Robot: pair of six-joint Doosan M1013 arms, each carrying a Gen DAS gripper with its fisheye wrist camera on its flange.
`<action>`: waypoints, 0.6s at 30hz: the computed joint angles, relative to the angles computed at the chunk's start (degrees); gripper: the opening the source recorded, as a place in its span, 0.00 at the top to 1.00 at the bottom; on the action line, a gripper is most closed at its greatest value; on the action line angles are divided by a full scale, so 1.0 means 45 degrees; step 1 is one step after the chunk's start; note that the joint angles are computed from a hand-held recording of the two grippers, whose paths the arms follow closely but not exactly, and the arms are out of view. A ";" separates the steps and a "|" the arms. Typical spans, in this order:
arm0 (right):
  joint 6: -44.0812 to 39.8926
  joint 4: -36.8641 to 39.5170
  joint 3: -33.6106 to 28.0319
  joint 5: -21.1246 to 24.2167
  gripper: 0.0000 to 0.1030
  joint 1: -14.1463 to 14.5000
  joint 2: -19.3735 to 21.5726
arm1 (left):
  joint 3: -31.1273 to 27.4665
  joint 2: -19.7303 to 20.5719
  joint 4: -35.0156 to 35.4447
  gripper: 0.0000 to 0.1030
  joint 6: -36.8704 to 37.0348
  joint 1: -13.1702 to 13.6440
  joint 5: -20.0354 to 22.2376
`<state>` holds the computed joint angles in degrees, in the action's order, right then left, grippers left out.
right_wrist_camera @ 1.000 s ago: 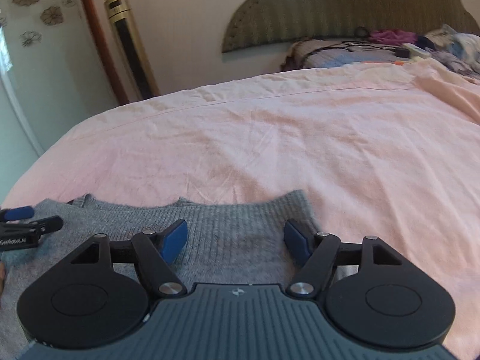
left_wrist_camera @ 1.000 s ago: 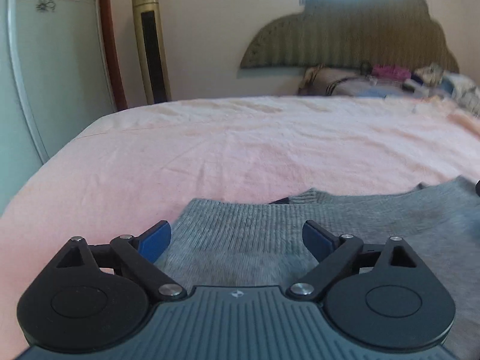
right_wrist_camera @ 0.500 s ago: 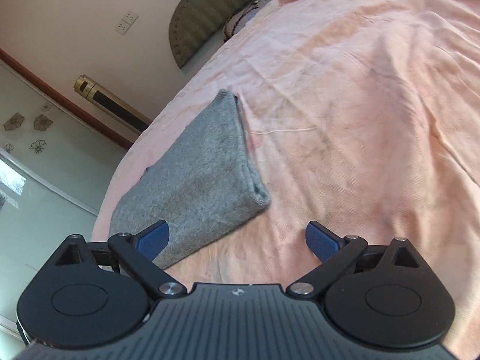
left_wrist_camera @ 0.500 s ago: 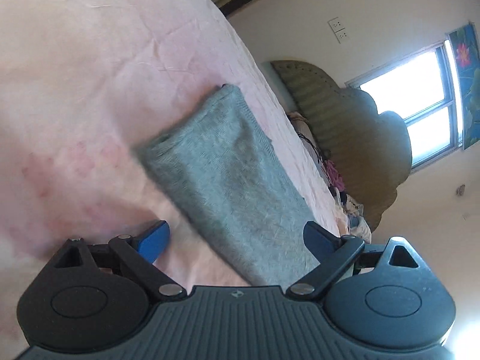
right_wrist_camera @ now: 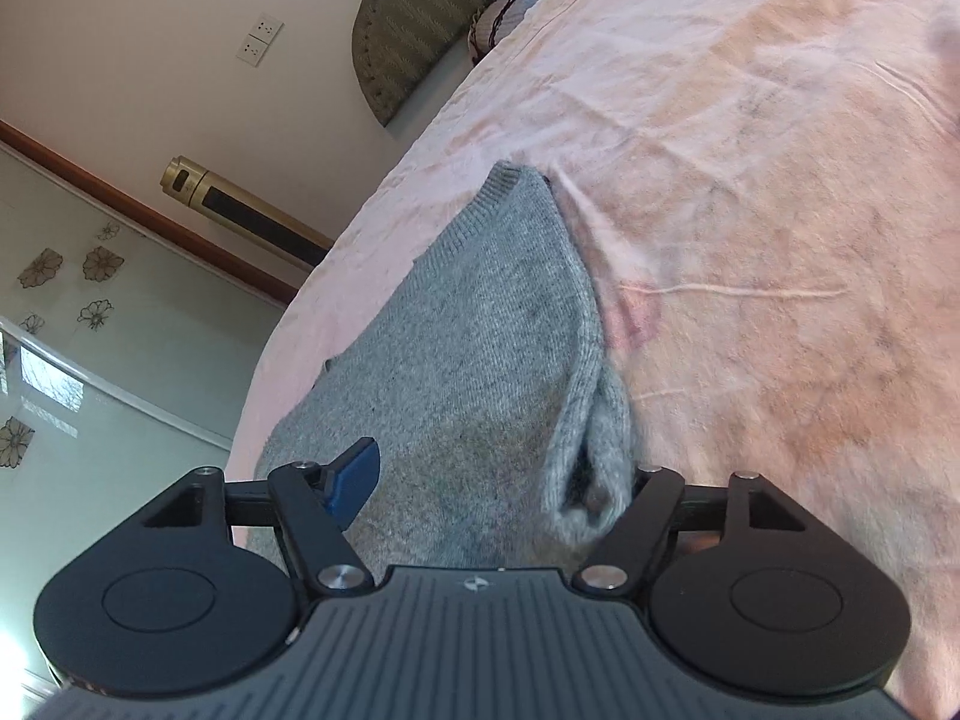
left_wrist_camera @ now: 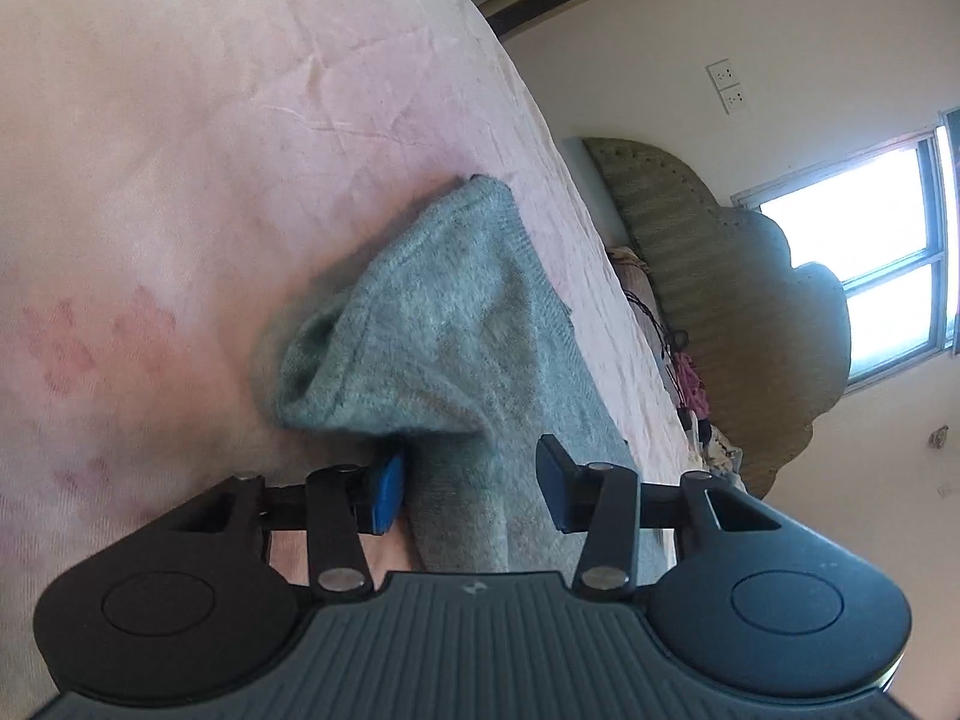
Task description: Fold small clothes
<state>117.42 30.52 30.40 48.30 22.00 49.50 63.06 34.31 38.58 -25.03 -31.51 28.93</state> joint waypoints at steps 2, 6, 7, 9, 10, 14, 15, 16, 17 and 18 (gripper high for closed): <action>-0.0171 0.0000 0.0276 0.0113 0.30 0.0015 -0.0196 | 0.0296 -0.0188 -0.0073 0.40 -0.0044 -0.0084 -0.0237; -0.1033 0.0644 0.1256 0.0009 0.29 -0.0062 -0.0730 | 0.0889 -0.0525 0.1460 0.30 -0.2065 -0.0348 -0.0245; -0.1205 0.0862 0.1411 -0.0108 0.28 -0.0086 -0.0791 | 0.0865 -0.0494 0.1714 0.28 -0.2467 -0.0337 -0.0209; -0.1363 0.1139 0.1622 -0.0310 0.26 -0.0110 -0.0866 | 0.0620 -0.0348 0.2033 0.28 -0.3031 -0.0266 0.0151; -0.1444 0.1277 0.1610 -0.0372 0.22 -0.0112 -0.0843 | 0.0388 -0.0213 0.2163 0.28 -0.3074 -0.0211 0.0471; -0.1697 0.1392 0.1207 -0.0139 0.11 -0.0086 -0.0642 | -0.0469 0.0135 0.1097 0.46 -0.1385 -0.0012 0.1421; -0.1778 0.1418 0.1151 -0.0087 0.11 -0.0091 -0.0614 | -0.0622 0.0145 0.0716 0.56 -0.0714 0.0013 0.1728; -0.1814 0.1484 0.1129 -0.0068 0.12 -0.0103 -0.0604 | -0.0463 0.0024 0.0898 0.69 -0.0683 0.0041 0.1575; -0.1896 0.1653 0.1253 -0.0131 0.12 -0.0132 -0.0657 | -0.0184 -0.0151 0.1420 0.74 -0.1083 0.0052 0.1312; -0.2001 0.1842 0.1369 -0.0194 0.12 -0.0168 -0.0701 | 0.0009 -0.0319 0.1824 0.75 -0.1203 0.0046 0.1311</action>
<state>108.42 38.81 36.56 47.43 21.25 46.34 63.10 32.88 46.79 -30.44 -31.30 34.83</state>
